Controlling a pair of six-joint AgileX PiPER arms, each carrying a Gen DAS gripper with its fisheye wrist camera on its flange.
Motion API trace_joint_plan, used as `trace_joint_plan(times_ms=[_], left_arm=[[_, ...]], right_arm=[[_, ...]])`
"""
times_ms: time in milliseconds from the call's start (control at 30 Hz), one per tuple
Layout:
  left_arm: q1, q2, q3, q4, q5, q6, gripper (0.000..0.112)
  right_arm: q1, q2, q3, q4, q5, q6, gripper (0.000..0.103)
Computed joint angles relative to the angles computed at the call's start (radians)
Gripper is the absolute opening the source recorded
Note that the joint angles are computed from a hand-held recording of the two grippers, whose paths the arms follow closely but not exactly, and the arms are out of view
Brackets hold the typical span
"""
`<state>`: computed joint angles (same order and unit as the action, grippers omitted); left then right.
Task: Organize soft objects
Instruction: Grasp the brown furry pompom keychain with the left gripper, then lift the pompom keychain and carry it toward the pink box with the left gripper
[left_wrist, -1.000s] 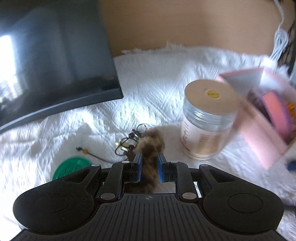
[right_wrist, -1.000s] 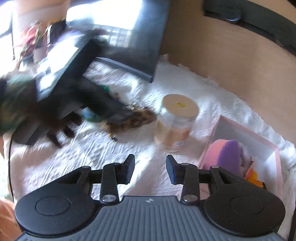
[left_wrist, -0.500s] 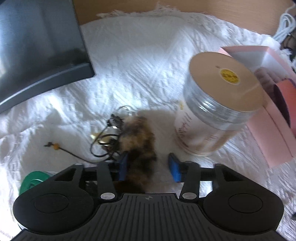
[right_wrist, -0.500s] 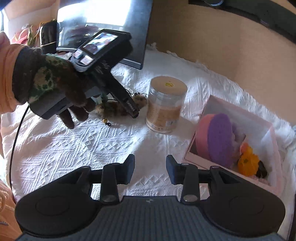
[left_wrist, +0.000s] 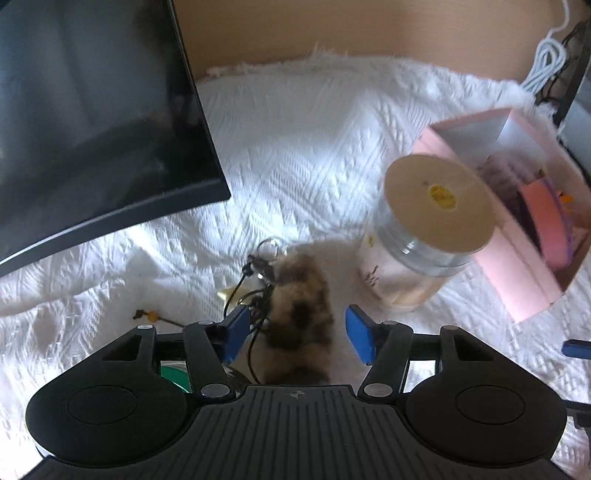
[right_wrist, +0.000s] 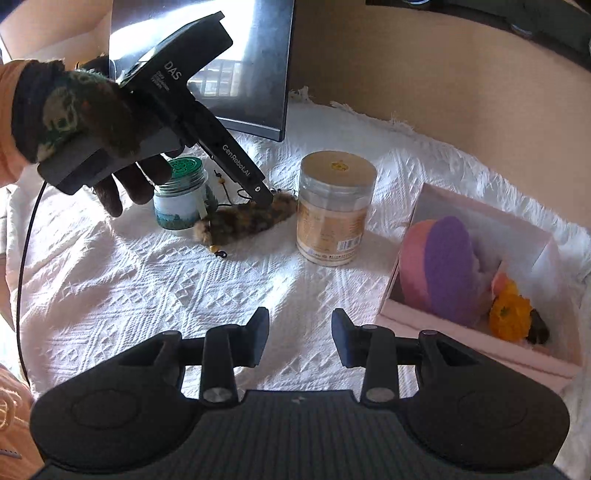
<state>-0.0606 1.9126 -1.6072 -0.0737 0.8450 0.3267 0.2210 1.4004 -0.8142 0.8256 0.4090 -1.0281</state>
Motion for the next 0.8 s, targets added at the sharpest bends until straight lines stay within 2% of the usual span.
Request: trace_joint_plan(times_ms=[200,300,333,467,567,600,633,667,733,800], left_arm=[[-0.072,0.116,-0.071,0.195,-0.007,-0.199,0.063],[-0.076,0.17,-0.138,0.199,0.042,-0.223,0.064],[-0.078,0.182,-0.147,0.208,0.046,-0.226,0.07],[-0.057,0.183,-0.147,0.165,0.029,-0.222,0.069],[-0.067,0.143,-0.074,0.212,-0.024,-0.263,0.055],[-0.07,0.13,-0.057,0.23,-0.034,-0.289,0.04],[-0.075,0.11,-0.034,0.256,-0.045,-0.327,0.014],[-0.078,0.08,-0.006,0.27,-0.059,-0.351,0.015],[-0.06,-0.036,0.112,0.201,-0.156,-0.29,0.014],[-0.044,-0.154,0.21,0.167,-0.217,-0.261,0.014]], right_arm=[[0.003,0.002,0.005,0.004,0.014,0.005,0.037],[0.001,-0.01,0.012,-0.013,0.021,0.021,0.037],[-0.002,-0.012,0.013,-0.021,0.024,0.029,0.037],[-0.024,-0.026,0.026,-0.021,0.031,0.031,0.037],[-0.04,-0.037,0.027,0.012,0.016,-0.012,0.037],[-0.047,-0.039,0.021,0.03,0.013,-0.029,0.037],[-0.059,-0.04,0.009,0.055,0.016,-0.051,0.037],[-0.073,-0.037,-0.013,0.081,0.027,-0.069,0.037],[-0.096,-0.026,-0.062,0.124,0.048,-0.106,0.037],[-0.098,-0.02,-0.109,0.161,0.034,-0.157,0.037]])
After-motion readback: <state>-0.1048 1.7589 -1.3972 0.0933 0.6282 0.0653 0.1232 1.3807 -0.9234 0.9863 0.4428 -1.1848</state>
